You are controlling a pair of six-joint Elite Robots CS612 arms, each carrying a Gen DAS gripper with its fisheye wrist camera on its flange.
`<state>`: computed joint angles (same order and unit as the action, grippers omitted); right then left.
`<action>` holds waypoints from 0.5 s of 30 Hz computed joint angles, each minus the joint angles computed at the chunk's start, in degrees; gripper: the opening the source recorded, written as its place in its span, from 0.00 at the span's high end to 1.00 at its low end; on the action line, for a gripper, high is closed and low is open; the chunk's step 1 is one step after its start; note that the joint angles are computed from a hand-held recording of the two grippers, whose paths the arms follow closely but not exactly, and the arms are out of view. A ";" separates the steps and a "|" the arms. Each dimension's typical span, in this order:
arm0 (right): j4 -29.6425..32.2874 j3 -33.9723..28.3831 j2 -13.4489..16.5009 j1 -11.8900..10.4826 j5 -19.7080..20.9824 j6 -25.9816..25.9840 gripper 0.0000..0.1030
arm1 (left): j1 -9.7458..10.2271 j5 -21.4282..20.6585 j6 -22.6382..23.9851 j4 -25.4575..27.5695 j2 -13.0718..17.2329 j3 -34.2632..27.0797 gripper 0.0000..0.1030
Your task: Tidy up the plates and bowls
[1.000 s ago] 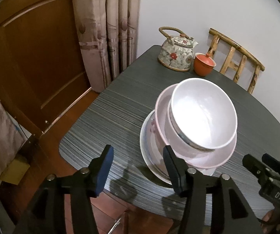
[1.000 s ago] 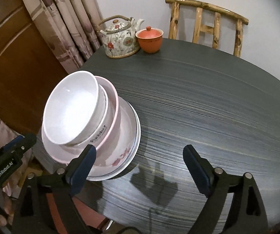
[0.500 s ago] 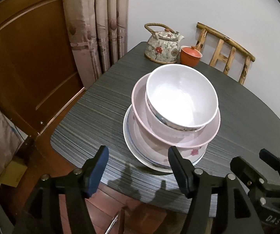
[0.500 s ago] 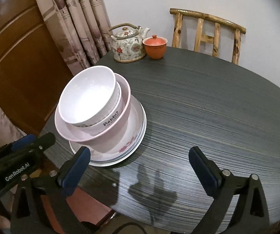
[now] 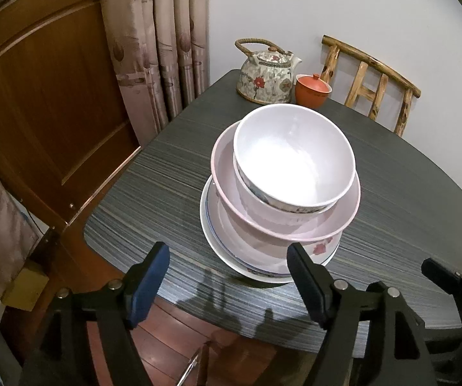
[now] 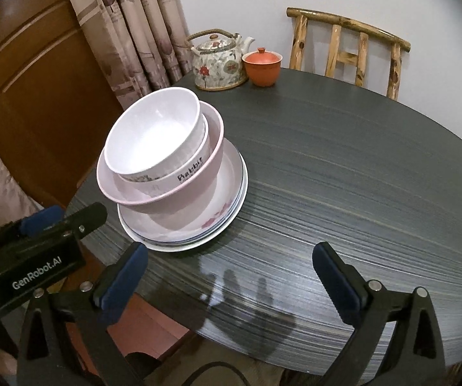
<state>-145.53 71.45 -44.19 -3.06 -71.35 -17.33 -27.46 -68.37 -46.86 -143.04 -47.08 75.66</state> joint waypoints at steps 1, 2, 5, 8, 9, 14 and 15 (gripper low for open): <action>0.02 0.00 0.01 -0.03 0.09 0.03 0.01 | 0.01 0.04 0.04 0.07 0.02 -0.05 0.25; 0.10 -0.02 0.02 -0.05 0.13 -0.01 0.01 | -0.01 0.12 0.21 0.31 0.08 -0.15 0.25; -0.04 0.15 0.01 -0.04 -0.03 -0.20 0.01 | -0.03 0.16 0.11 0.83 0.23 -0.43 0.25; 0.44 0.03 0.06 -0.02 -0.03 -0.02 0.01 | 0.01 0.31 0.07 1.15 0.40 -0.68 0.25; 0.57 0.00 0.08 -0.02 -0.09 0.00 0.01 | 0.04 0.21 0.22 1.15 0.40 -0.68 0.25; 1.34 -0.31 0.33 -0.02 -0.24 0.03 0.01 | 0.11 0.35 -0.14 1.58 0.43 -0.74 0.25; 1.42 -0.25 0.29 0.00 -0.22 0.03 0.01 | 0.13 0.41 -0.22 1.77 0.44 -0.77 0.25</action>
<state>-144.11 71.20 -43.89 -3.06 -71.57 -17.30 -27.33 -67.96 -47.08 -141.27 -46.64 74.89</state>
